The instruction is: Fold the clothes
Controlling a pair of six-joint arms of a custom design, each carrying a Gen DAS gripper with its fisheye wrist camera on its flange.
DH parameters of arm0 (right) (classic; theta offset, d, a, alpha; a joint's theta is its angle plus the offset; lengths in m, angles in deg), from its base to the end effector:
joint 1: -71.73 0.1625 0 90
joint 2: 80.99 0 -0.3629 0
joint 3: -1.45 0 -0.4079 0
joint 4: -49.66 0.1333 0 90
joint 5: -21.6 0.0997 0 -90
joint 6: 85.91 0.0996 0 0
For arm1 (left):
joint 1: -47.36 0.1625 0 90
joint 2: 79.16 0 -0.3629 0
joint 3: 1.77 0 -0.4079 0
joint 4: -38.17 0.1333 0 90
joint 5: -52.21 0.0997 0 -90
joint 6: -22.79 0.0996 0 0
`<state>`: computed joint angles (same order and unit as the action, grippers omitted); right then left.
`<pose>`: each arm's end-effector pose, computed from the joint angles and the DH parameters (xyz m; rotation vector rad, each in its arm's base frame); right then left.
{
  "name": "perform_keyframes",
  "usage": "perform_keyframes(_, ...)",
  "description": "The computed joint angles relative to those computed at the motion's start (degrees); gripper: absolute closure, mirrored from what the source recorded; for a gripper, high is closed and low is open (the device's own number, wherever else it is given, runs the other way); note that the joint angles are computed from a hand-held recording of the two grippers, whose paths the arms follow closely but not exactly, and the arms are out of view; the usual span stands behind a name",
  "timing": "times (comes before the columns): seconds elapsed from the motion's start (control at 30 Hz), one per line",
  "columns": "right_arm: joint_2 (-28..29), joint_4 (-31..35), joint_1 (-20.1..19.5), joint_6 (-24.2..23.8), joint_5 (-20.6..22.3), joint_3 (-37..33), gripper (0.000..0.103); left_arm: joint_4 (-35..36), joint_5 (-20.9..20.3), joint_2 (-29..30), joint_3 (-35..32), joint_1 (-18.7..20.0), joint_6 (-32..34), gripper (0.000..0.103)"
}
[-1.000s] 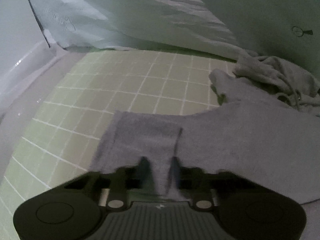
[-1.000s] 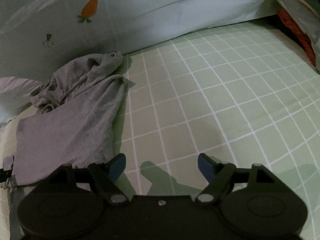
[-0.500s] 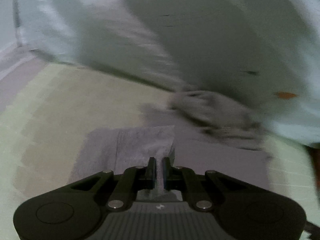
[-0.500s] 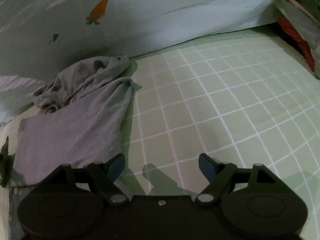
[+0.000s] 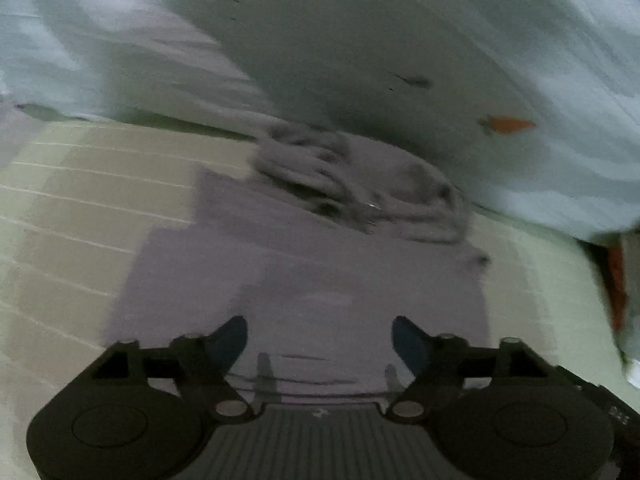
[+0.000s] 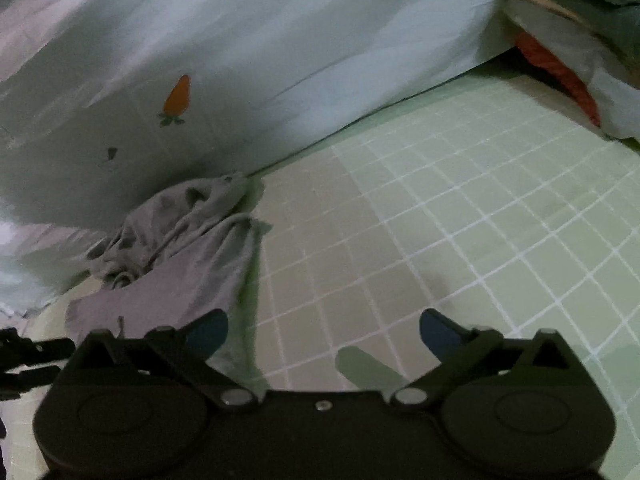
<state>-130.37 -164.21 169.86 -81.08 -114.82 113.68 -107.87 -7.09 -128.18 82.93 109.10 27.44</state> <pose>0.1356 -0.5168 0.1290 -0.4740 -2.1325 1.3426 -0.1657 -0.6972 0.1530 0.6194 2.5540 -0.6088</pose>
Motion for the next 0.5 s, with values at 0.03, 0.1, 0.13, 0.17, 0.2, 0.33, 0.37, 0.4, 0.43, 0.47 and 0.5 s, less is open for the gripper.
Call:
perform_keyframes(0.03, 0.6, 0.2, 0.2, -1.2, 0.2, -0.8, 0.000, -0.2, 1.3, -0.3, -0.1, 0.2, 0.0, 0.017)
perform_keyframes(0.1, 2.7, 1.2, 1.2, -3.9, -0.3, -3.7, 0.000, -0.3, 4.8, -0.9, -0.2, 0.5, -0.5, 0.015)
perform_keyframes(0.13, 4.0, 2.3, 1.9, -4.8, -1.4, -5.8, 0.000, -0.2, 6.4, -1.1, -0.4, 0.7, -0.7, 0.015)
perform_keyframes(0.17, 5.3, 3.4, 2.7, -5.5, -2.6, -7.9, 0.000, 0.6, 7.3, -1.1, -1.0, 1.3, -1.2, 0.015)
perform_keyframes(0.2, 6.6, 4.6, 3.4, -6.3, -3.8, -10.1, 0.000, 1.8, 7.7, -1.2, -1.7, 1.9, -2.2, 0.015)
perform_keyframes(0.33, 10.2, 11.8, 5.1, -8.5, -4.6, -17.2, 0.000, 4.6, 8.2, -1.0, -4.0, 3.8, -4.9, 0.015)
perform_keyframes(0.37, 10.7, 15.1, 5.2, -8.4, -4.3, -18.7, 0.000, 4.7, 8.5, -0.7, -4.5, 4.2, -4.5, 0.015)
perform_keyframes(0.4, 11.4, 17.9, 5.4, -7.5, -4.5, -20.3, 0.000, 4.8, 8.8, -0.3, -5.1, 4.5, -4.2, 0.015)
perform_keyframes(0.43, 12.2, 20.5, 5.5, -6.5, -4.7, -21.9, 0.000, 5.1, 9.1, 0.3, -5.8, 4.9, -3.7, 0.015)
perform_keyframes(0.47, 13.0, 23.3, 5.7, -5.6, -5.0, -23.5, 0.000, 5.4, 9.4, 0.8, -6.5, 5.2, -3.3, 0.015)
perform_keyframes(0.5, 13.7, 25.6, 5.7, -4.3, -4.6, -25.0, 0.000, 5.8, 9.7, 1.4, -7.2, 5.5, -2.9, 0.015)
